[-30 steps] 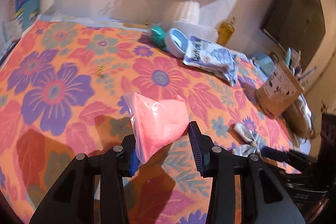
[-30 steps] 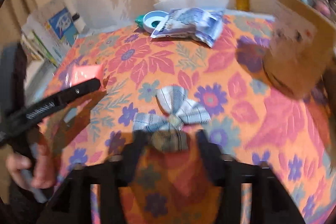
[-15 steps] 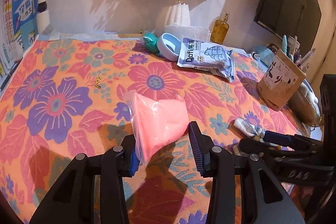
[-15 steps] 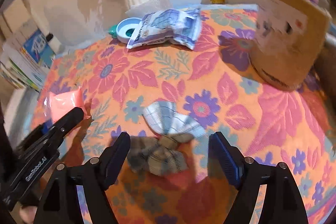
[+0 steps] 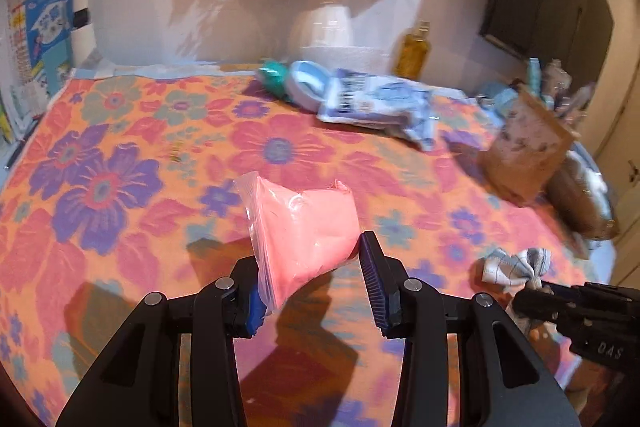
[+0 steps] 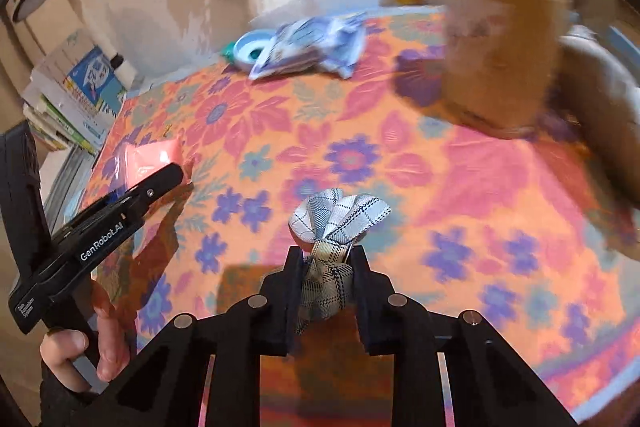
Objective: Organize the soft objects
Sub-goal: 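Carry pink packet and plaid bow to the glass bowl while both tools release them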
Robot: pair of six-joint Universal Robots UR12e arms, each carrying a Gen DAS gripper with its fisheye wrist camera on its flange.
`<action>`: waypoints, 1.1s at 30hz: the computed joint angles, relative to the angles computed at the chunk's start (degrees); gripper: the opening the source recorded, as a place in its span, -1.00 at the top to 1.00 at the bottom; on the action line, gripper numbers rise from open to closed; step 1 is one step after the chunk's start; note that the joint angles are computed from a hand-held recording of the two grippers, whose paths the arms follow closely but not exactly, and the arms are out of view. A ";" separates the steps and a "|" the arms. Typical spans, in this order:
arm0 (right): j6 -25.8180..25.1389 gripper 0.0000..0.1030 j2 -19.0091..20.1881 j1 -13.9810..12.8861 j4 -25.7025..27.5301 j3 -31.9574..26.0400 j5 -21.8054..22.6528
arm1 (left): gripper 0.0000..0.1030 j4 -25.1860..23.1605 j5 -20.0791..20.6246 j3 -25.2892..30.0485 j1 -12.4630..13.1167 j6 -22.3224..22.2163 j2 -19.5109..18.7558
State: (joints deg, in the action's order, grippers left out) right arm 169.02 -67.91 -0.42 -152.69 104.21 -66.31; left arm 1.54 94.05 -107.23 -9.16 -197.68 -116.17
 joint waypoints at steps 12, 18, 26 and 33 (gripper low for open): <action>6.33 0.56 -5.64 -8.87 -7.52 5.04 7.25 | 0.26 -1.28 -12.12 8.17 -6.28 6.66 -1.62; 11.67 0.56 -6.92 -12.11 -13.09 6.29 2.00 | 0.26 -6.53 -17.83 15.64 -8.53 9.84 -4.68; 16.46 0.56 -5.06 -14.61 -16.52 3.22 -6.54 | 0.26 -13.11 -18.17 26.25 -11.80 15.53 -10.09; 15.97 0.56 -0.85 -13.85 -17.50 -3.59 -9.11 | 0.26 -15.84 -18.84 33.84 -12.22 11.98 -14.55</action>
